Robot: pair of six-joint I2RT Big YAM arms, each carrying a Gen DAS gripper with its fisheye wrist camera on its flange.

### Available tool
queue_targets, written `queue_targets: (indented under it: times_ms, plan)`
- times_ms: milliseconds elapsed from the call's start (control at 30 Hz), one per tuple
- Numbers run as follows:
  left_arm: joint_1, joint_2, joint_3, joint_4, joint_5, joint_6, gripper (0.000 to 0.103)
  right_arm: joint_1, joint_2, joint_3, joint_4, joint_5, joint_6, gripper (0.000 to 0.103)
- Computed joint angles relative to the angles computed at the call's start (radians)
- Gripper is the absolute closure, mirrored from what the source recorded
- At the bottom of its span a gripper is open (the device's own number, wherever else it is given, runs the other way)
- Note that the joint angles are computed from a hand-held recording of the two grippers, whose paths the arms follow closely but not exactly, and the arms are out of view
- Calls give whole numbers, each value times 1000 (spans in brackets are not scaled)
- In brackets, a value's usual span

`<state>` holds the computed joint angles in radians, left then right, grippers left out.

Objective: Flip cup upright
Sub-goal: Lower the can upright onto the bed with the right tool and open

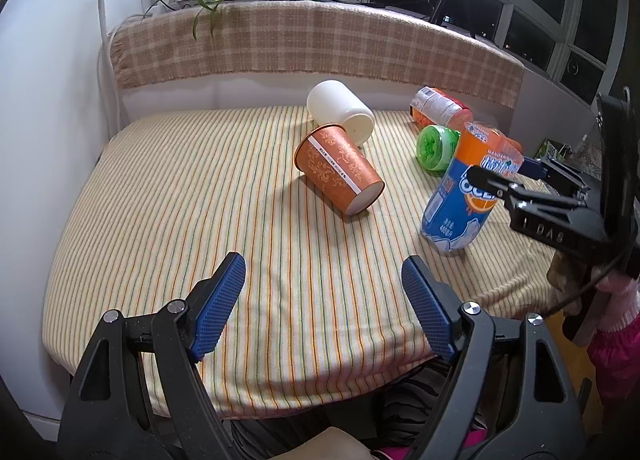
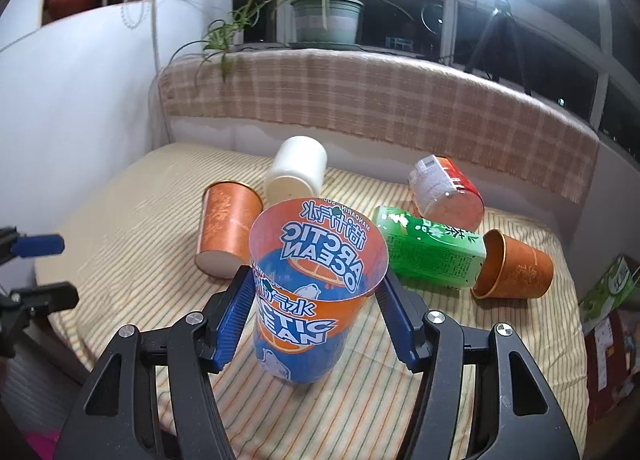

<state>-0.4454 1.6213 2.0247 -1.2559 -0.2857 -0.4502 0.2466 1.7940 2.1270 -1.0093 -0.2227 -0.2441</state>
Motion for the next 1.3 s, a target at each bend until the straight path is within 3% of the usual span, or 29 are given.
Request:
queue_targets:
  times_ms: [300,667,800,967,1300]
  plan:
    - [-3,-6,-9,8,-2,-1,20,14,-48,-82,48,-10,-14,40]
    - [-7,-19,-21,17,-9,-8,20,14,-49,-86,39,-66,18,39]
    - [-8,-23,-24,21,-14,-6,20,8,-59,-97,49,-87,35,29]
    - [-8,-23,-22,29,-20,2,20,1,-90,-124,57,-101,50,29]
    - [-27,-15,10,95,-89,54,20,-52,-191,-225,107,-98,174,24]
